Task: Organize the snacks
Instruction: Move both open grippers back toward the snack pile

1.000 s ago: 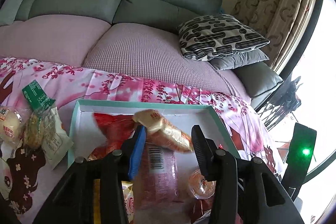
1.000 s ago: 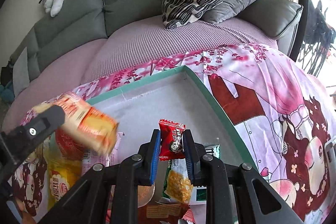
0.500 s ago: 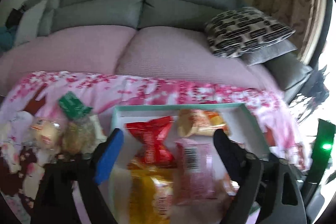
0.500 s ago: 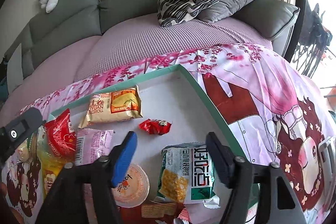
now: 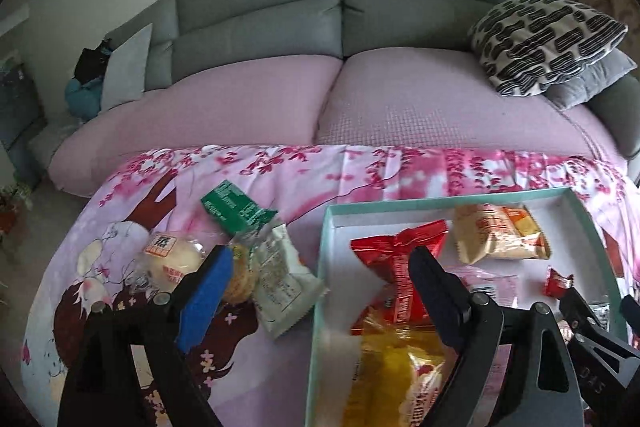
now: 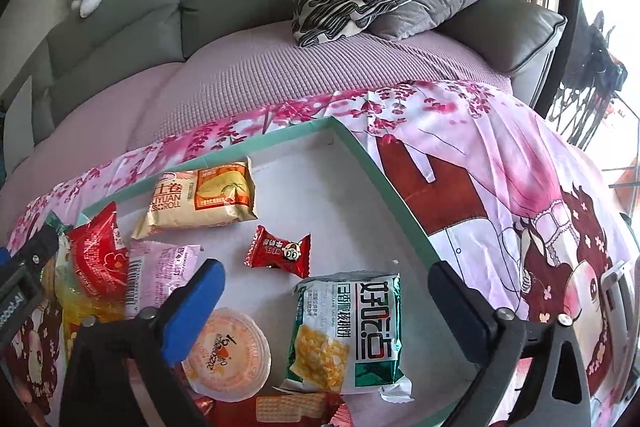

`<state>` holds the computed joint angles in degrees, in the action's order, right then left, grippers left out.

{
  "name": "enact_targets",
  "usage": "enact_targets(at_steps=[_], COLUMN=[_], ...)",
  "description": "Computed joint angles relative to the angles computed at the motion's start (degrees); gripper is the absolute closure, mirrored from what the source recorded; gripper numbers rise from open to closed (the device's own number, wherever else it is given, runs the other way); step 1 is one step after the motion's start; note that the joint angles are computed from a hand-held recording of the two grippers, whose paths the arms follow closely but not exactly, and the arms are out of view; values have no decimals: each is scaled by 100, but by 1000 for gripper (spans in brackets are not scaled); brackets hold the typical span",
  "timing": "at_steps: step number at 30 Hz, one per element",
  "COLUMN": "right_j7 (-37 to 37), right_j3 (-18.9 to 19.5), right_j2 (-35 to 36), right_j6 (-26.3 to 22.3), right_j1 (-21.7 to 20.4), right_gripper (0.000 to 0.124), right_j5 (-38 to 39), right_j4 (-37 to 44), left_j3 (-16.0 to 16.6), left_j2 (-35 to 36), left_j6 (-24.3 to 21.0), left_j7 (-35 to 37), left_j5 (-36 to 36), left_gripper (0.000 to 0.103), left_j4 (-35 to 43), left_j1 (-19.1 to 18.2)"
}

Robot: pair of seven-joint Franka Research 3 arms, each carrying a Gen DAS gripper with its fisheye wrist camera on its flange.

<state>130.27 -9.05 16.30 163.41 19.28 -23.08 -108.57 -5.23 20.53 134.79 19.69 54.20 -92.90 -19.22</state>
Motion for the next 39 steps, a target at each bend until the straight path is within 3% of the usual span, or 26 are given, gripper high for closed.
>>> enact_targets(at_steps=[4,6,11,16,25,33,39], right_j7=[-29,-2,133,301,650,692,664], right_j3=[-14,-40,-79,-71,40,255,240], right_j2=[4,6,7,-1,-65,-66,-35], right_j6=[26,16,-83,-250,-558,-382,-384], right_j1=[22,48,106,144,191,119,323], right_gripper=[21,21,21,21,21,21,21], right_j5=[-39,-92,-269,-508,-890,-702,-866], right_j4=[-1,5,49,119,258,324,462], left_j3=[40,40,-9,-25,-89,-58,-57], left_j2=[150,170,15,-54,-413,-790,-1072], left_j6=[-661,-778,-422,-556,-25,232,255], left_j7=[19,59,-88,-164,109,-51,-195], left_j5=[109,195,28,-113,-641,-745,-735], left_gripper=[13,13,13,13,13,13,13], left_j4=[268,301,97,45,-447,-938,-1285], left_j1=[-175,-214,-75,-14,383,681,904])
